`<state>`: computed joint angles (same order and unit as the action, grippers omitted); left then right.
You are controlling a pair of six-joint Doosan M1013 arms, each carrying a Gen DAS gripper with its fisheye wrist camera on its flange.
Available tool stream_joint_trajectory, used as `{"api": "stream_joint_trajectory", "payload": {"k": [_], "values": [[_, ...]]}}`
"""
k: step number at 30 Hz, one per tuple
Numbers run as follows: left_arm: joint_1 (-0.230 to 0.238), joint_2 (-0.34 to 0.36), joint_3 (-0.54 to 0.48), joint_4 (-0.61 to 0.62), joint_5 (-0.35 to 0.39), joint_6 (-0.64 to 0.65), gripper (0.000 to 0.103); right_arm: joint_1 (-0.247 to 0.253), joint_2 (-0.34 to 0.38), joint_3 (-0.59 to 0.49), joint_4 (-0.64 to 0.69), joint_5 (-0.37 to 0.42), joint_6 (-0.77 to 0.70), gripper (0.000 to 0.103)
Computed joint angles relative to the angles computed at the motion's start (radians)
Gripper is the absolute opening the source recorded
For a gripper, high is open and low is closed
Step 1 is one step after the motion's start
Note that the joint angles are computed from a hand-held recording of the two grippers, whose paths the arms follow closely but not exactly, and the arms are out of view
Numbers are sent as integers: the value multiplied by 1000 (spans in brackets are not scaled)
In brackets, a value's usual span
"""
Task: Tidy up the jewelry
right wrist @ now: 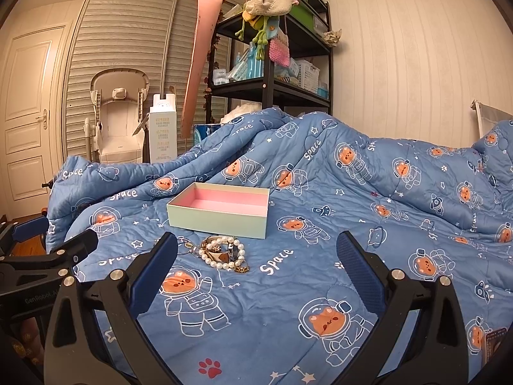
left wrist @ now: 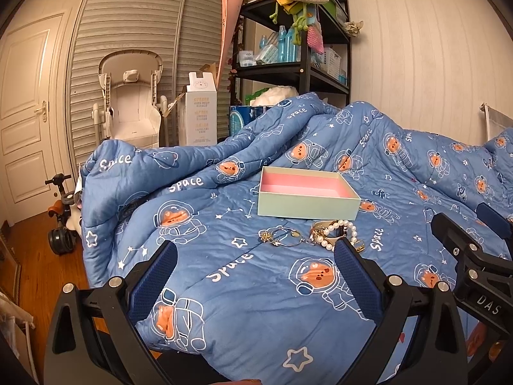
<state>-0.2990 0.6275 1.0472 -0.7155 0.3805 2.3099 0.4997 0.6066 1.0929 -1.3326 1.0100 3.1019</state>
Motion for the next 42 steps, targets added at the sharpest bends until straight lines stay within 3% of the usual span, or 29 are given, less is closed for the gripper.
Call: {"api": "stream_joint_trajectory", "payload": {"k": [16,22,27,35,42], "values": [[-1,8,-19,64,24,-58,96,-2,3,-6,25,1,-16,98],[3,31,-61,88,116,-83,96,-10,8,-17,64,-8,-68,98],[3,62,-119,145,211,-117,96,-51,9,-37,266,-83,-205,98],[2,146,-271,248,395,-178,96,-143,29,-90,697,-176,-464,98],[4,262,-490,292,609,-272,96,-194,69,-161,933,-172,-634,98]]}}
